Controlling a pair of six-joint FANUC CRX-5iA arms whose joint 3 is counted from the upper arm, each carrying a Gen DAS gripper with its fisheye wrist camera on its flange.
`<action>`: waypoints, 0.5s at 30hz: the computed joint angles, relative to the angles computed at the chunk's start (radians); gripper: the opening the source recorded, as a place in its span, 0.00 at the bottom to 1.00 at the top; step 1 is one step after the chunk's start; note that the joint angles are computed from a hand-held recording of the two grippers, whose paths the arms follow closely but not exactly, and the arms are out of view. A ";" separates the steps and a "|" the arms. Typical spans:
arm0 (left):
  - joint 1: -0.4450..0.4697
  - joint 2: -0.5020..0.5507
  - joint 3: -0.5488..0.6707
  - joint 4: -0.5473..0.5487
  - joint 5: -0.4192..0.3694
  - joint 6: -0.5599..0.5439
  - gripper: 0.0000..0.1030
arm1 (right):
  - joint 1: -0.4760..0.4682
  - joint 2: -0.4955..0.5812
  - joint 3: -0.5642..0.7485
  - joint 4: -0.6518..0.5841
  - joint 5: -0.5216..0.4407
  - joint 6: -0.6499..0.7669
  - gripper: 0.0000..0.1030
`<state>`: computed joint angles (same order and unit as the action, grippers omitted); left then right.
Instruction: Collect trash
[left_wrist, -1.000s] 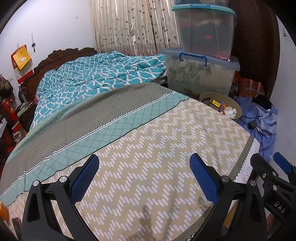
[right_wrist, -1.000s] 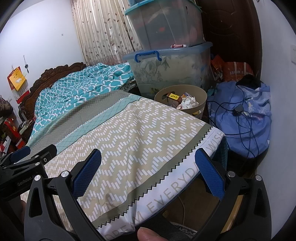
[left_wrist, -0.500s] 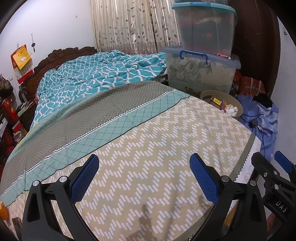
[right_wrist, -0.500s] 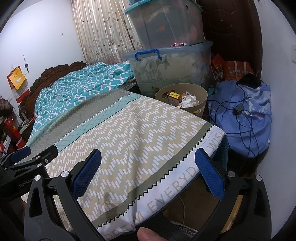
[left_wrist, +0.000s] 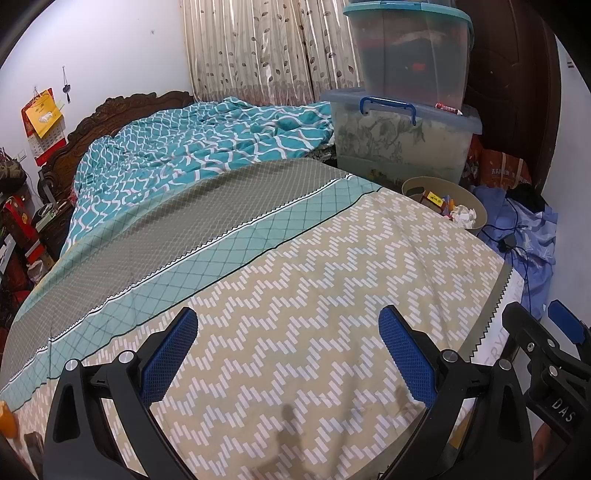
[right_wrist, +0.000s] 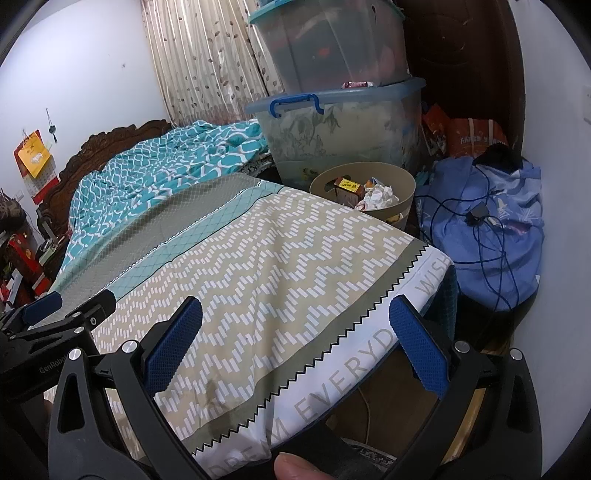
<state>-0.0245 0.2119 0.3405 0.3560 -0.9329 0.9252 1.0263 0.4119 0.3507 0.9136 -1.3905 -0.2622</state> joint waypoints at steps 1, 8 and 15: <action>0.000 0.000 0.000 0.000 0.000 0.000 0.92 | -0.003 -0.002 -0.001 0.000 0.001 0.002 0.97; 0.002 -0.002 -0.007 0.003 0.002 -0.004 0.92 | -0.002 -0.001 0.001 -0.002 0.001 0.003 0.97; 0.002 -0.005 -0.013 0.001 0.005 -0.005 0.92 | -0.002 0.000 0.003 -0.003 0.000 0.002 0.97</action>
